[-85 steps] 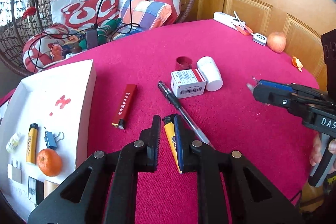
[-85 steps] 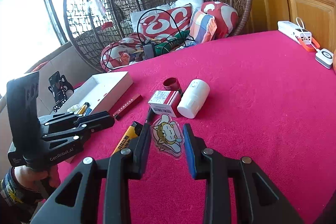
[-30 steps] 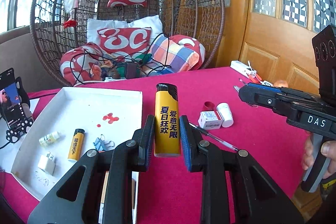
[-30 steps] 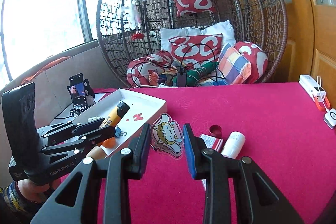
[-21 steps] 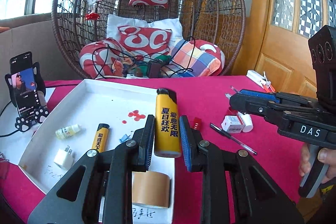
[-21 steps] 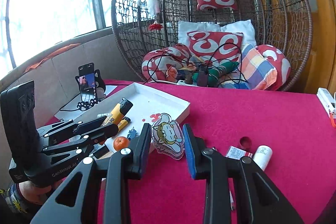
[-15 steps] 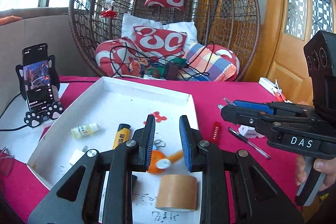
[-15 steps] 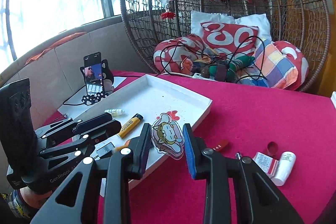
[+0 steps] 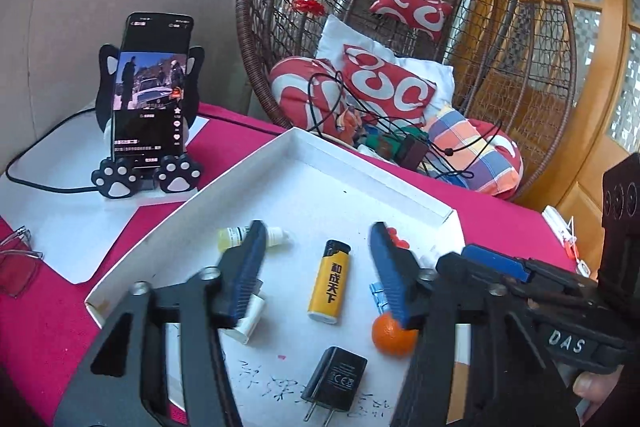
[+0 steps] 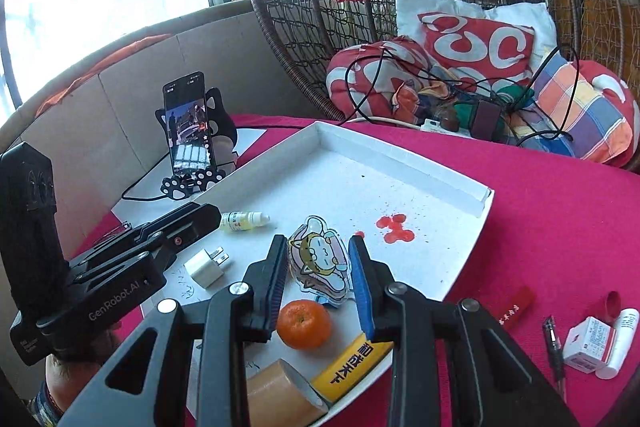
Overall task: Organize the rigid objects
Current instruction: 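Open both grippers to drop the keychain and lighter into the tray, then move both grippers back over the table toward the white bottle and red tube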
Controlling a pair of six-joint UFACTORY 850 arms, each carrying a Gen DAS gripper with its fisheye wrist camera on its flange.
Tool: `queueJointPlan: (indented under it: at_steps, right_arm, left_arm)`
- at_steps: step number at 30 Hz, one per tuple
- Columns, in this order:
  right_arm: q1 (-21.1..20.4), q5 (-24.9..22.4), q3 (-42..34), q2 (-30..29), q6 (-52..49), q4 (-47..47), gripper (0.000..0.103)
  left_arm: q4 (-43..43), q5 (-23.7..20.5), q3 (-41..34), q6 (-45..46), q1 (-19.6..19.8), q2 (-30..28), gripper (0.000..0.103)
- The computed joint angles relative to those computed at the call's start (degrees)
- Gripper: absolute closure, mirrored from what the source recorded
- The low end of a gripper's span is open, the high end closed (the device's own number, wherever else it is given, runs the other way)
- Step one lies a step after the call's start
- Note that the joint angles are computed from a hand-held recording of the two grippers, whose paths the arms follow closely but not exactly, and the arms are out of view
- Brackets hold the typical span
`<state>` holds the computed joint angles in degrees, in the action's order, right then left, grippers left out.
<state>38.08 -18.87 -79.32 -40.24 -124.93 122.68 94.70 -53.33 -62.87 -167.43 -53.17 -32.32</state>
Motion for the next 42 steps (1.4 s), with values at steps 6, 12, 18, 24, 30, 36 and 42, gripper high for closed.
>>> queueJointPlan:
  at_steps: [6, 12, 18, 24, 30, 36, 42]
  right_arm:
    - [-0.60, -1.10, 3.89, 1.82, -14.50, 15.55, 0.011]
    - [-3.86, -6.10, 10.75, 7.12, -23.48, 28.73, 0.007]
    - [-8.25, -11.87, 17.74, 12.38, -29.54, 41.35, 0.000]
    - [-12.38, -15.23, 21.97, 14.89, -30.18, 49.35, 0.000]
    - [-13.59, -6.07, 20.23, 13.33, -35.93, 54.10, 0.000]
    - [-14.79, -2.04, 19.27, 10.65, -31.42, 43.97, 0.009]
    - [-15.16, 3.03, 14.98, 6.94, -43.25, 53.72, 0.031]
  left_arm:
    - [-2.00, -6.48, 1.53, -5.13, -1.26, 0.07, 0.002]
    - [-3.06, -9.38, 0.34, -3.24, -2.10, -0.49, 0.000]
    - [-3.51, -10.93, -1.14, -0.23, -3.30, -0.79, 0.000]
    - [-3.09, -12.30, -3.35, 3.30, -4.66, -1.19, 0.000]
    - [-1.35, -7.73, -7.78, 9.49, -4.96, -3.27, 0.000]
    - [-0.88, -1.96, -14.31, 19.55, -4.91, -7.03, 0.000]
    - [-7.46, 5.89, -24.05, 36.80, -3.70, -12.24, 0.000]
